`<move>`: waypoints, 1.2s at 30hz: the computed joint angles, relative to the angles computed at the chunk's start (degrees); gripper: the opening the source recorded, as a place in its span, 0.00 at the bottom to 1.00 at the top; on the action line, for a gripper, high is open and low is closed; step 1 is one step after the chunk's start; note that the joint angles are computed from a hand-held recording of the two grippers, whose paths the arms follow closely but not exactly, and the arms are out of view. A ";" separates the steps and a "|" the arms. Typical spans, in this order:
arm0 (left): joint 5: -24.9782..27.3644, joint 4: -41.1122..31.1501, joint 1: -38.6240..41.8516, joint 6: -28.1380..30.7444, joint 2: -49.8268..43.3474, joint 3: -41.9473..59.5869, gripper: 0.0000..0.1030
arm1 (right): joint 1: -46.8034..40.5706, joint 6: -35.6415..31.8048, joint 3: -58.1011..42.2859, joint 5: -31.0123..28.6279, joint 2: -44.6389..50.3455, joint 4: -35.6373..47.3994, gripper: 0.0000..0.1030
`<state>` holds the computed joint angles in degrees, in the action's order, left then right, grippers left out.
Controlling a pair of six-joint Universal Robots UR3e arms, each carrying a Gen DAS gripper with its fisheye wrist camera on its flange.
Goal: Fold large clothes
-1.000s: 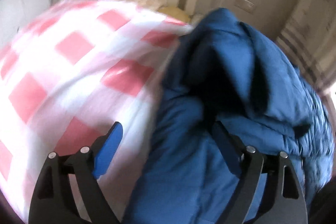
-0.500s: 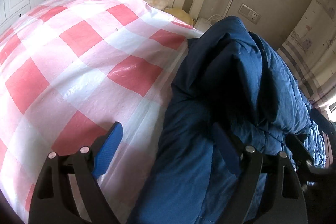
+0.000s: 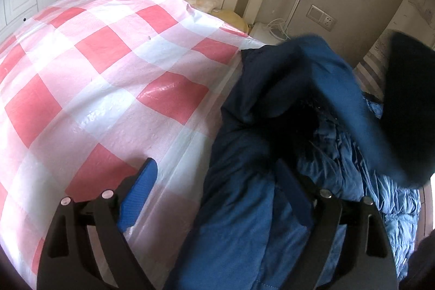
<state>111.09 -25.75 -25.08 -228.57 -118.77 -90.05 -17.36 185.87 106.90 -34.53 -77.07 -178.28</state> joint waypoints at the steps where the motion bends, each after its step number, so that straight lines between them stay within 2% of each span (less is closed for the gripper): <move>1: -0.02 0.02 0.01 0.04 -0.04 0.00 0.86 | -3.69 4.00 1.99 2.28 -0.20 -1.67 0.23; 2: -0.06 -0.02 0.00 0.10 -0.07 0.08 0.86 | -7.55 5.73 4.38 2.75 -0.99 -0.52 0.24; 4: -0.14 -0.07 0.00 0.18 -0.10 0.22 0.87 | -10.38 0.06 5.19 0.54 -2.24 7.84 0.41; 5: -0.16 -0.13 -0.01 0.17 -0.16 0.34 0.87 | -11.02 -2.02 5.36 -0.74 -2.55 10.69 0.68; 6: -0.16 -0.18 -0.02 0.18 -0.18 0.42 0.87 | -12.65 -4.94 6.01 -0.13 -2.42 14.31 0.87; 7: -0.13 -0.18 -0.04 0.14 -0.21 0.44 0.87 | -13.45 -6.56 5.52 0.55 -2.17 17.90 0.91; 8: -0.14 -0.12 -0.03 0.11 -0.20 0.40 0.87 | -14.50 -7.69 5.40 1.48 -1.58 21.21 0.91; 14: -0.15 -0.04 -0.05 0.11 -0.26 0.40 0.87 | -14.79 -4.38 4.76 0.99 1.04 17.82 0.85; 16: -0.12 -0.01 -0.07 0.07 -0.27 0.37 0.88 | -13.45 -4.33 3.55 -1.72 1.53 17.99 0.75; 17: -0.10 0.00 -0.09 0.04 -0.28 0.37 0.88 | -13.59 -5.57 3.78 -2.30 1.19 18.75 0.54; 18: -0.13 0.02 -0.09 0.04 -0.30 0.41 0.88 | -12.87 -6.62 3.27 -3.61 0.95 19.86 0.45; 20: -0.11 0.07 -0.11 0.01 -0.30 0.36 0.88 | -12.77 -7.98 5.41 -4.28 -1.22 17.54 0.33; 21: -0.19 0.02 -0.02 0.08 -0.22 0.38 0.88 | -12.67 -8.78 6.09 -4.28 -2.26 16.71 0.30; 23: -0.23 -0.13 -0.02 0.11 -0.32 0.67 0.88 | -12.95 -10.91 7.48 -3.15 -5.16 15.22 0.29; 26: -0.27 -0.33 -0.01 0.15 -0.48 1.02 0.88 | -15.74 -14.00 9.02 1.71 -10.37 15.27 0.29; 28: -0.27 -0.19 -0.03 0.08 -0.48 0.93 0.89 | -17.12 -15.84 8.46 2.91 -10.57 16.63 0.29; 31: -0.26 -0.33 -0.11 0.03 -0.74 1.36 0.89 | -17.03 -18.94 5.99 -1.93 -7.25 23.48 0.29; 33: -0.27 -0.37 -0.13 -0.01 -0.90 1.63 0.89 | -14.66 -19.86 2.19 -9.73 -3.42 30.41 0.31; 35: -0.26 -0.33 -0.16 0.02 -1.01 1.71 0.89 | -17.33 -19.06 4.65 -6.42 -3.48 30.76 0.32; 36: -0.28 -0.20 -0.17 -0.02 -1.13 1.81 0.89 | -17.97 -18.38 5.79 -6.75 -4.86 29.44 0.32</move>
